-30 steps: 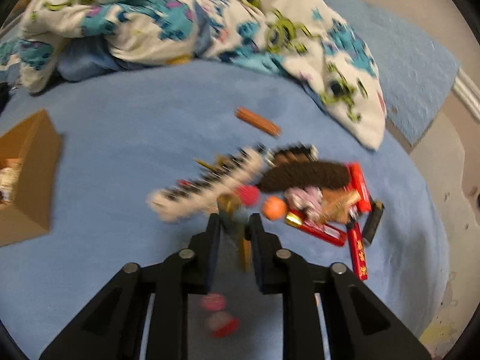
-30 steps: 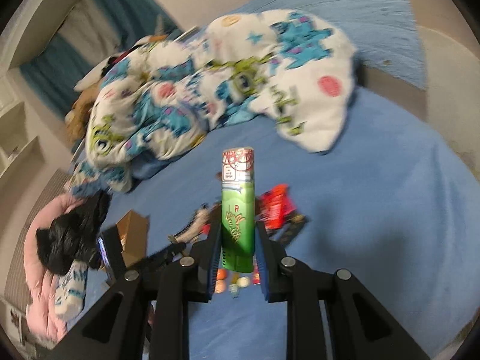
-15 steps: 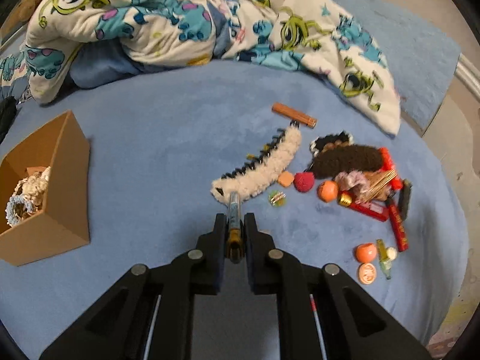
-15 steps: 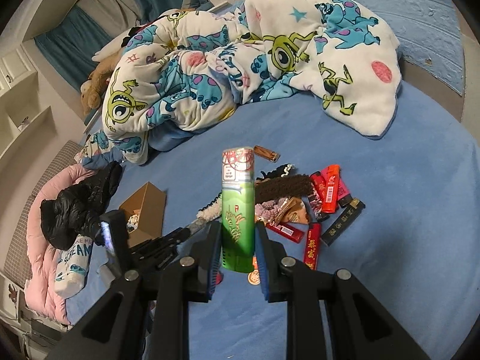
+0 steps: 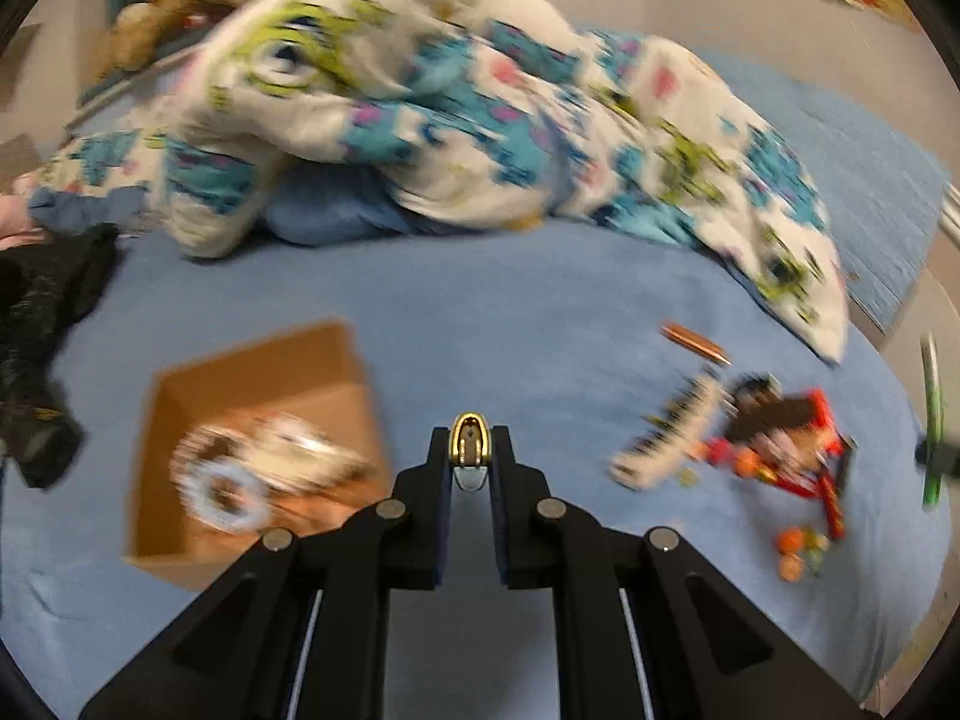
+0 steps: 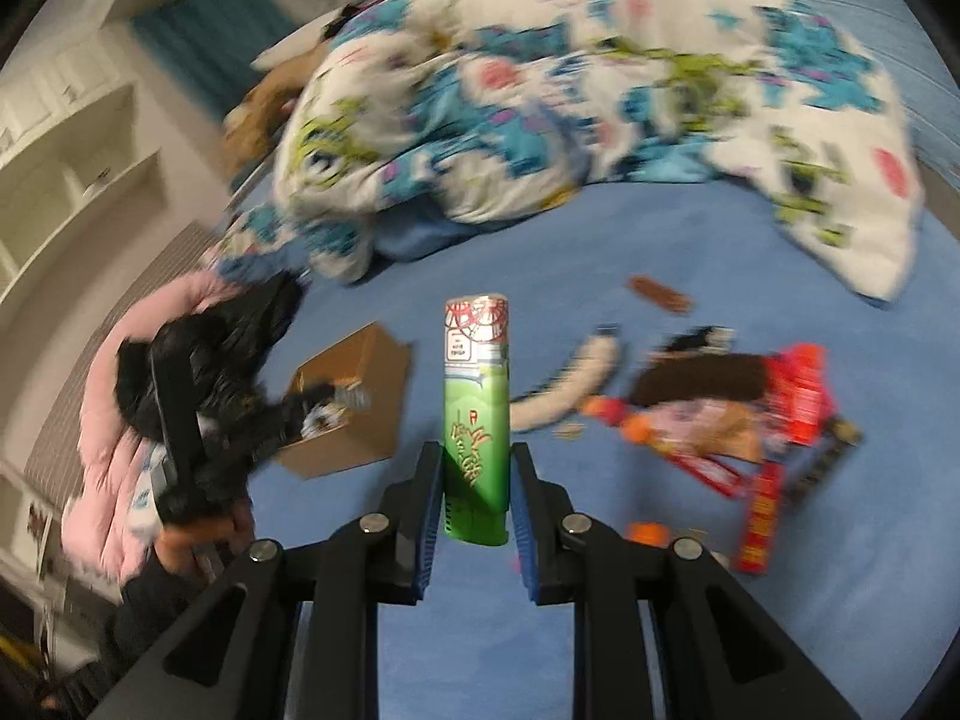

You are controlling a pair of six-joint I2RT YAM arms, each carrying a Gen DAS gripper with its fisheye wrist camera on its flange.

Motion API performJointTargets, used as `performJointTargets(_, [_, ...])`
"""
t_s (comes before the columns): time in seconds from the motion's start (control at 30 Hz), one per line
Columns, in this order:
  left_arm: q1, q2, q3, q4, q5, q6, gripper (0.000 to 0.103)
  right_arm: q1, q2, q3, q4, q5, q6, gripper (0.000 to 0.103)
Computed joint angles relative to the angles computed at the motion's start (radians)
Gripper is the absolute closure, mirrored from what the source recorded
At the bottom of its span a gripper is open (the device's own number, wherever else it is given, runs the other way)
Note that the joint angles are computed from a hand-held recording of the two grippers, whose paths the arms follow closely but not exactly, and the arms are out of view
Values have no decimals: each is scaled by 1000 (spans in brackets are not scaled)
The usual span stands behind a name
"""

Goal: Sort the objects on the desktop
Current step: 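Release the green canister into the box with the right gripper while the left drops its lighter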

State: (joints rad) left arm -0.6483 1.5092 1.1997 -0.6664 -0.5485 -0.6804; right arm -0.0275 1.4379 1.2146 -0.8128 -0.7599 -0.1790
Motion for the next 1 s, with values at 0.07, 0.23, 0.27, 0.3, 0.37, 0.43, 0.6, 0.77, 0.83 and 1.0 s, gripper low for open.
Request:
performJointTargets(0.07, [79, -60, -37, -20, -6, 43, 91, 125, 10, -2, 67, 32, 67, 81])
performJointTargets(0.23, [318, -162, -202, 41, 99, 144, 91, 408, 135, 67, 195, 156, 189, 81])
performJointTargets(0.27, [351, -167, -232, 65, 122, 153, 91, 457, 173, 96, 208, 177, 198, 81])
performJointTargets(0.3, [382, -169, -262, 93, 148, 163, 91, 487, 206, 122, 212, 186, 203, 81])
performJointTargets(0.37, [442, -171, -324, 155, 214, 176, 91, 572, 319, 228, 200, 212, 216, 81])
performJointTargets(0.43, [481, -159, -377, 211, 251, 176, 89, 621, 395, 302, 193, 229, 227, 81])
performJointTargets(0.6, [473, -185, -469, 304, 186, 172, 50, 707, 609, 552, 132, 282, 231, 81])
performJointTargets(0.77, [406, -313, -577, 402, 134, 195, 7, 741, 811, 793, 67, 296, 246, 81])
performJointTargets(0.83, [364, -363, -598, 385, 53, 160, 7, 750, 886, 887, 45, 302, 258, 81])
performJointTargets(1.0, [181, -549, -669, 221, -175, -83, 6, 755, 993, 1008, 20, 286, 293, 52])
